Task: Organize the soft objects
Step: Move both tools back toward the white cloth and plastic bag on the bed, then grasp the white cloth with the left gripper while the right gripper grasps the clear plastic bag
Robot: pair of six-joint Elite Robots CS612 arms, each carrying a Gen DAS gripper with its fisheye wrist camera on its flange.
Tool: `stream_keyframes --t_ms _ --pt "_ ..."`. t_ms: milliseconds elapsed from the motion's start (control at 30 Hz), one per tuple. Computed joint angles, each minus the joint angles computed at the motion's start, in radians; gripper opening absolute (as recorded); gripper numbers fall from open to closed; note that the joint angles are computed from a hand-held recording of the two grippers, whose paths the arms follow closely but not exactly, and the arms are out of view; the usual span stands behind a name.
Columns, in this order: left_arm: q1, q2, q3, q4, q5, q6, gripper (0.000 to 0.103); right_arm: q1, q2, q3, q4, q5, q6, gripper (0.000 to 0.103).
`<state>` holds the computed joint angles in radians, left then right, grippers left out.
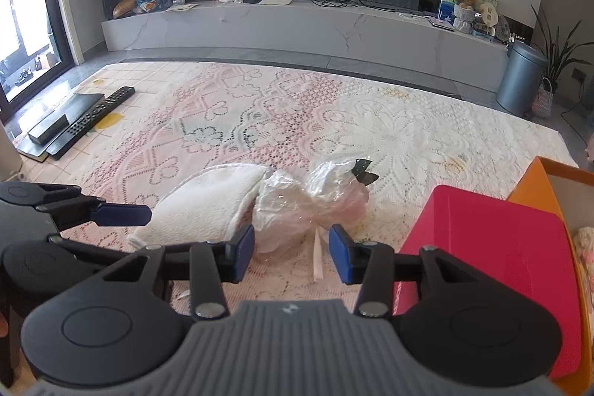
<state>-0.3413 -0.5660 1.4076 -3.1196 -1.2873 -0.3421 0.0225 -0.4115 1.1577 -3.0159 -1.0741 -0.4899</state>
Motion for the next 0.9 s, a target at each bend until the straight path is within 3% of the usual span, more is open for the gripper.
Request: stream_keyframes --t_ms 267,333,400,433,500,567,700,900 --pt "-0.023 0.052 -0.078 0.059 0.133 0.176 0.079 0.003 0.021 -0.043 0.052 0.008 -0.007 0.045" --pt "-0.023 0.058 -0.088 0.072 0.152 0.176 0.073 0.004 0.024 -0.05 0.061 0.01 -0.009 0.046" --pt "-0.016 0.058 -0.088 0.075 0.14 0.139 0.055 0.006 0.028 -0.057 0.068 0.011 -0.01 0.048" --pt "-0.013 0.057 -0.087 0.085 0.137 0.11 0.04 0.006 0.029 -0.059 0.068 0.013 -0.009 0.049" --pt "-0.006 0.053 -0.085 0.099 0.135 0.059 0.029 0.008 0.033 -0.064 0.065 0.016 0.0 0.06" --pt "-0.001 0.049 -0.076 0.086 0.128 0.017 0.018 0.011 0.038 -0.069 0.056 0.018 0.015 0.064" --pt "0.001 0.037 -0.048 0.026 0.155 -0.063 0.013 0.021 0.052 -0.091 0.054 0.01 0.055 0.073" --pt "0.021 0.025 -0.018 -0.03 0.111 -0.2 0.013 0.043 0.079 -0.137 0.053 -0.023 0.102 0.073"
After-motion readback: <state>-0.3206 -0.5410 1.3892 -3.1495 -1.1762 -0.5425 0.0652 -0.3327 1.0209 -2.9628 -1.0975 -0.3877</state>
